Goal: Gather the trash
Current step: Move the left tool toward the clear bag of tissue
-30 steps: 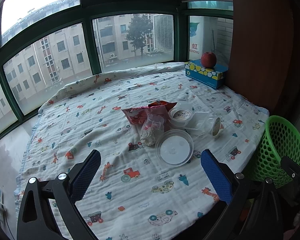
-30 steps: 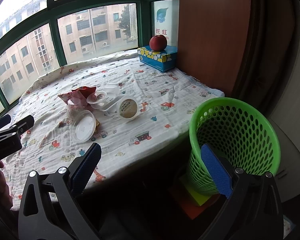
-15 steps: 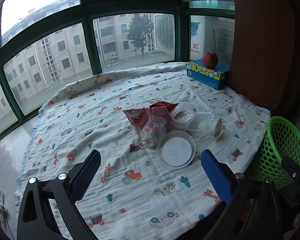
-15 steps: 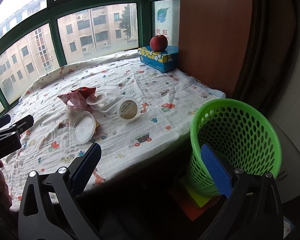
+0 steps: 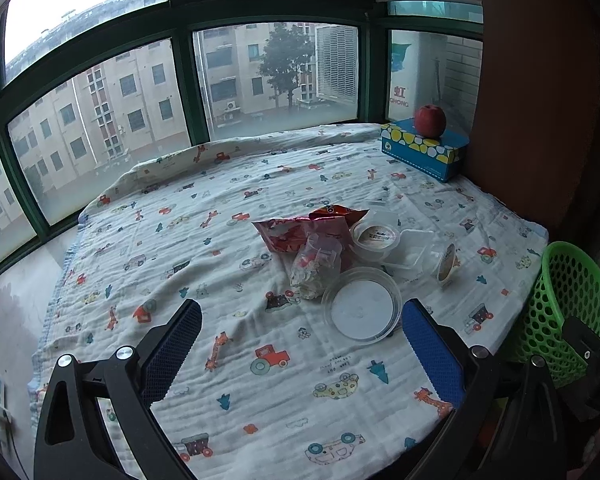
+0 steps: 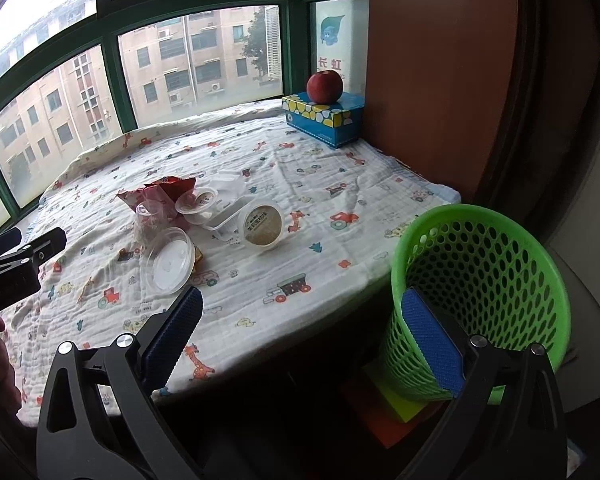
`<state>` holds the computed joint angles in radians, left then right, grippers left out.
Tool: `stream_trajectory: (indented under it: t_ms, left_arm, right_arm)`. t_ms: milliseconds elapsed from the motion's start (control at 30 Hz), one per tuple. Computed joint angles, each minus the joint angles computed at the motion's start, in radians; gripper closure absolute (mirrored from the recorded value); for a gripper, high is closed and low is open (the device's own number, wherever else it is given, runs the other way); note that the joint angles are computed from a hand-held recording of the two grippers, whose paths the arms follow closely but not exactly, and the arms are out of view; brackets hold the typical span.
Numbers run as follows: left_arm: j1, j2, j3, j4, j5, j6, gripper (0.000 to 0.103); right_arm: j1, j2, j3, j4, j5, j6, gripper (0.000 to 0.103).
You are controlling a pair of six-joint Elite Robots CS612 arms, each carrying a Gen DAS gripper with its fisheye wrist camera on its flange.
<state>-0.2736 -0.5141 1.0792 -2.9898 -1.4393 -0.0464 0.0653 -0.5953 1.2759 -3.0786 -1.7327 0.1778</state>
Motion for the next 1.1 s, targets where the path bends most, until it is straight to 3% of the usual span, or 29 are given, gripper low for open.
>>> stream_trajectory:
  t_ms: [733,1100]
  left_arm:
    - [0.017,0.054,-0.113,0.047,0.040,-0.003,0.006]
    - [0.025,0.109,-0.223,0.143,0.047,0.029,0.006]
  right_arm:
    - [-0.009,0.070,-0.128,0.082,0.060,-0.006,0.005]
    - [-0.014,0.130,-0.231,0.155,0.086,-0.020,0.005]
